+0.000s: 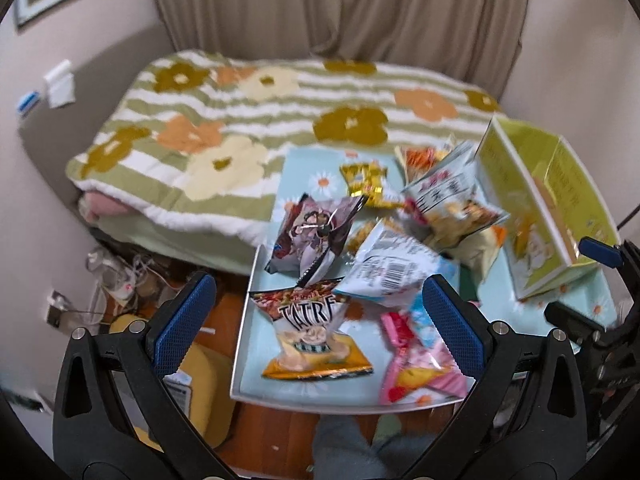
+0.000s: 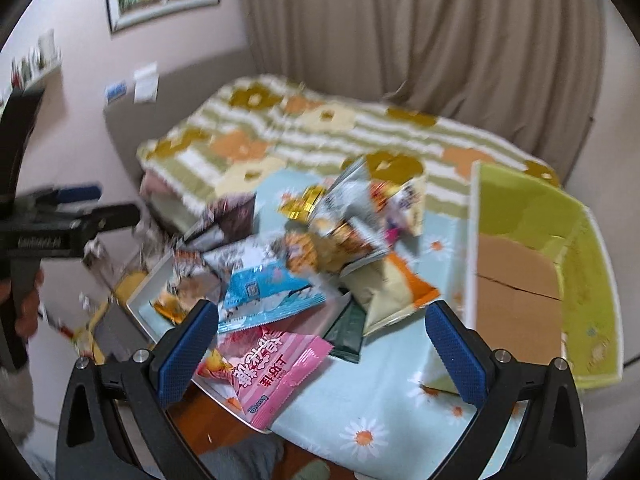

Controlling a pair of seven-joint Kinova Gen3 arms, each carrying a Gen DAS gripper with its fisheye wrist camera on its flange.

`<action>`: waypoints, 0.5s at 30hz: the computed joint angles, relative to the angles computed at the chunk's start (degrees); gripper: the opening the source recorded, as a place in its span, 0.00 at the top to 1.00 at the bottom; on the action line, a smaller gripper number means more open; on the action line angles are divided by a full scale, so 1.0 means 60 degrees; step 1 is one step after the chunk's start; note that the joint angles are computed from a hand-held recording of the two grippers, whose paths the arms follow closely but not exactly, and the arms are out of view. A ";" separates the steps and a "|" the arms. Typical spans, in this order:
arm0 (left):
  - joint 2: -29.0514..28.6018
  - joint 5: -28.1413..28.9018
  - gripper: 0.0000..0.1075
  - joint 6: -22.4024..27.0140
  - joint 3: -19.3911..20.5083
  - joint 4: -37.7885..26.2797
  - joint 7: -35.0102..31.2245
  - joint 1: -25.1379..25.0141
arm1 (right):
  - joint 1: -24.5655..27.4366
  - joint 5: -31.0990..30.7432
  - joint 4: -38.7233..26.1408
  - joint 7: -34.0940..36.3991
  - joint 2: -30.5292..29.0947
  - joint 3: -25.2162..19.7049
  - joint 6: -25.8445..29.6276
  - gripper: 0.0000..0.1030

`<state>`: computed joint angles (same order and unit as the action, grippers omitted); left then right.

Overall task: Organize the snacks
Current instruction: 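Grasp the purple character snack bag with the left tool while the right tool grasps the white-blue bag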

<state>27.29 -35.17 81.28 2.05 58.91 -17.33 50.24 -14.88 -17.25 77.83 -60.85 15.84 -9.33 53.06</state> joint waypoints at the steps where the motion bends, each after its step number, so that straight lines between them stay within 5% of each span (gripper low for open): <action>1: -0.0007 0.0256 0.05 -0.0296 0.0090 0.0192 -0.0302 -0.0374 | -0.0209 0.0271 -0.0222 -0.0132 0.0196 0.0018 0.0161 0.00; 7: 0.0302 0.1691 0.05 -0.1611 0.0299 0.0645 -0.2070 -0.2019 | -0.1267 0.1498 -0.1382 -0.0422 0.1330 -0.0001 0.0864 0.00; 15: 0.1176 0.3225 0.05 -0.2108 0.0300 0.0271 -0.4273 -0.3145 | -0.1895 0.2063 -0.2911 -0.0672 0.2646 0.0078 0.1906 0.00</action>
